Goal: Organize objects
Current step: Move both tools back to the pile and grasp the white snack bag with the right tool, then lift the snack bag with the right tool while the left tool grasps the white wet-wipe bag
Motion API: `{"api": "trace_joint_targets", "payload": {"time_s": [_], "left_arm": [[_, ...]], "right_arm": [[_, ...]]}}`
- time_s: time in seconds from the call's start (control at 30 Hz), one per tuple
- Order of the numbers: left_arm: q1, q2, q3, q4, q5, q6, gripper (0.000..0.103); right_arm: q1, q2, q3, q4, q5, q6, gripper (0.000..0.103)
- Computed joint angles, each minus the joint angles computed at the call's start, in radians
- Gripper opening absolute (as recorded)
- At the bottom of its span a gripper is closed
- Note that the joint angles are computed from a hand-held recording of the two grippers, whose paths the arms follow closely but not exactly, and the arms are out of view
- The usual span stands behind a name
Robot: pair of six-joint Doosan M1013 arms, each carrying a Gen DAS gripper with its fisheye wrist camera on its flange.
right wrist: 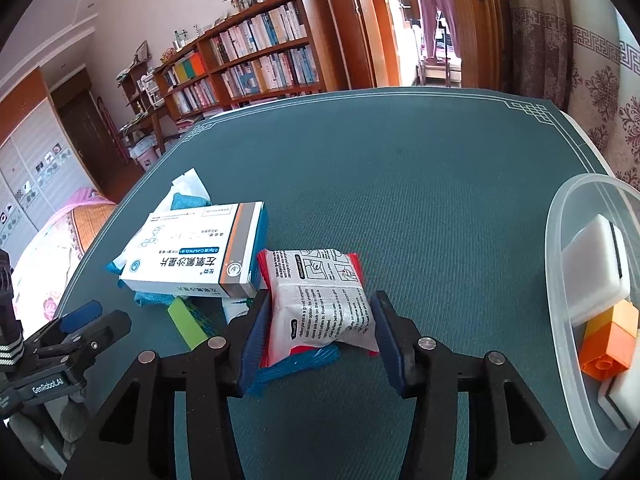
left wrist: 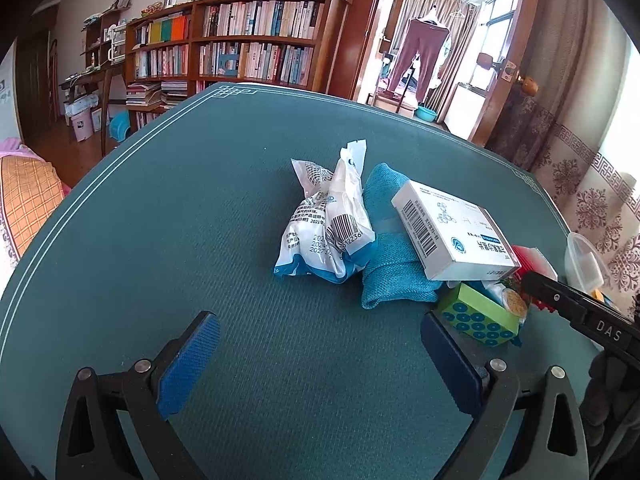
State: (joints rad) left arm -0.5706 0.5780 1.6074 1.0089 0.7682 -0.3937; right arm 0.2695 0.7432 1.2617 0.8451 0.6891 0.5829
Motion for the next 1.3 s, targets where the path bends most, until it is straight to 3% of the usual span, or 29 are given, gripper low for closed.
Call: {"api": "trace_joint_targets", "payload": {"time_s": [0.53,0.9,1.13,1.3], "left_arm": [[0.003,-0.002,-0.030,-0.040,0.067,0.076,0.102],[0.052,0.024,-0.093,-0.053,0.133,0.167,0.102],[0.087,0.034,-0.099,-0.102,0.057,0.206,0.102],[0.100,0.052,-0.117,-0.152,0.061,0.263,0.102]], "right_arm": [[-0.049,-0.096,0.132,0.169,0.001,-0.138,0.050],[-0.081,-0.140,0.192,0.243,0.010,-0.203,0.050],[-0.088,-0.151,0.209,0.229,-0.005,-0.194,0.050],[-0.088,-0.155,0.216,0.212,-0.015,-0.179,0.050]]}}
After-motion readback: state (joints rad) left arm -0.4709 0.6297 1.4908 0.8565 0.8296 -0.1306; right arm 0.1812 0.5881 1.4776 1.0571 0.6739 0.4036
